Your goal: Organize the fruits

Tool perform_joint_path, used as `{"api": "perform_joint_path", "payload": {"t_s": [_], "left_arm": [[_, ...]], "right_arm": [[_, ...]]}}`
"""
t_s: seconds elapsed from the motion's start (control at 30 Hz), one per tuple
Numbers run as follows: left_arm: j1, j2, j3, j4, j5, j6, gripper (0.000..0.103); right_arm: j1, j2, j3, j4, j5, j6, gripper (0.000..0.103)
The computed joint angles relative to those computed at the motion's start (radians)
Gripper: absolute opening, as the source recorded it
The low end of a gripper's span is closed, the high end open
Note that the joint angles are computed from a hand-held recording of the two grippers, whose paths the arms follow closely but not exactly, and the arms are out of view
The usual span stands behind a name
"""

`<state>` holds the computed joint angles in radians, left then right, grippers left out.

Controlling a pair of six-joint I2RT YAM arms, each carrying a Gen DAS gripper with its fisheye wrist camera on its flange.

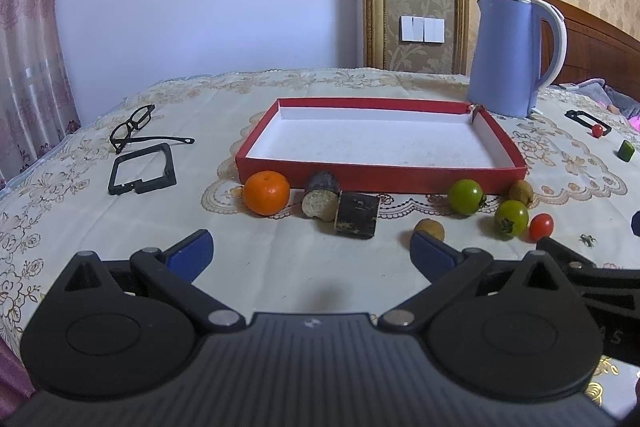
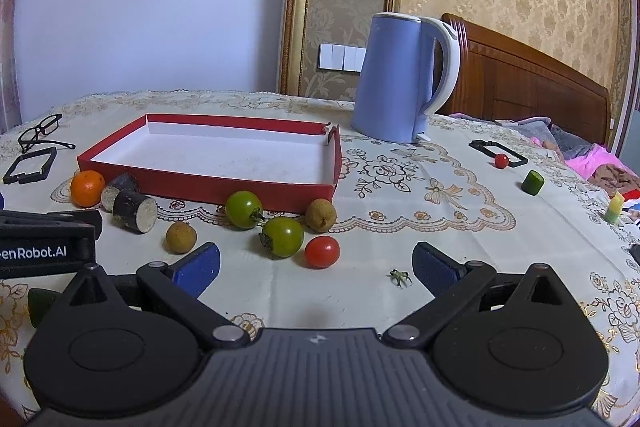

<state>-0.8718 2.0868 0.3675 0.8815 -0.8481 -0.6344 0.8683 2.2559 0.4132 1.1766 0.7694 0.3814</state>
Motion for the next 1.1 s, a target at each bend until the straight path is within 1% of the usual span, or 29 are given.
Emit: {"api": "perform_joint_path", "payload": {"t_s": [0.13,0.17,0.23,0.33,0.43,0.57,0.67,0.7,0.73,0.8,0.9,0.93,1.03,1.1], "left_arm": [[0.014,0.004,-0.018,0.020,-0.007,0.003,0.103],[0.024,0.005,-0.027,0.031,-0.004,-0.002,0.103],[0.051,0.008,-0.047,0.054,0.011,-0.015,0.103],[0.087,0.020,-0.056,0.070,0.036,-0.022,0.103],[0.103,0.031,-0.057,0.076,0.044,-0.022,0.103],[0.102,0.033,-0.064,0.089,0.039,-0.021,0.103],[0.105,0.044,-0.072,0.118,0.041,0.000,0.103],[0.111,0.046,-0.074,0.120,0.043,0.003,0.103],[0.117,0.044,-0.077,0.114,0.043,-0.003,0.103],[0.124,0.038,-0.094,0.121,0.040,-0.013,0.103],[0.137,0.039,-0.128,0.152,0.022,-0.035,0.103],[0.151,0.042,-0.141,0.174,0.033,-0.032,0.103],[0.189,0.056,-0.170,0.229,0.075,-0.036,0.103],[0.201,0.072,-0.173,0.250,0.082,-0.033,0.103]], "right_arm": [[0.003,0.014,-0.024,0.056,-0.009,-0.009,0.103],[0.000,0.018,-0.035,0.076,-0.025,-0.018,0.103],[-0.014,0.032,-0.069,0.138,-0.094,-0.032,0.103],[-0.015,0.065,-0.096,0.197,-0.127,-0.015,0.103],[-0.008,0.077,-0.089,0.185,-0.114,-0.007,0.103],[0.016,0.081,-0.096,0.208,-0.132,-0.009,0.103],[0.057,0.068,-0.075,0.164,-0.089,-0.029,0.103],[0.067,0.067,-0.075,0.167,-0.085,-0.036,0.103],[0.076,0.069,-0.079,0.179,-0.080,-0.038,0.103],[0.097,0.085,-0.098,0.249,-0.086,-0.054,0.103],[0.126,0.081,-0.100,0.262,-0.124,-0.085,0.103],[0.140,0.086,-0.092,0.263,-0.136,-0.105,0.103],[0.165,0.091,-0.051,0.212,-0.088,-0.139,0.103],[0.142,0.096,-0.036,0.184,-0.113,-0.124,0.102]]}}
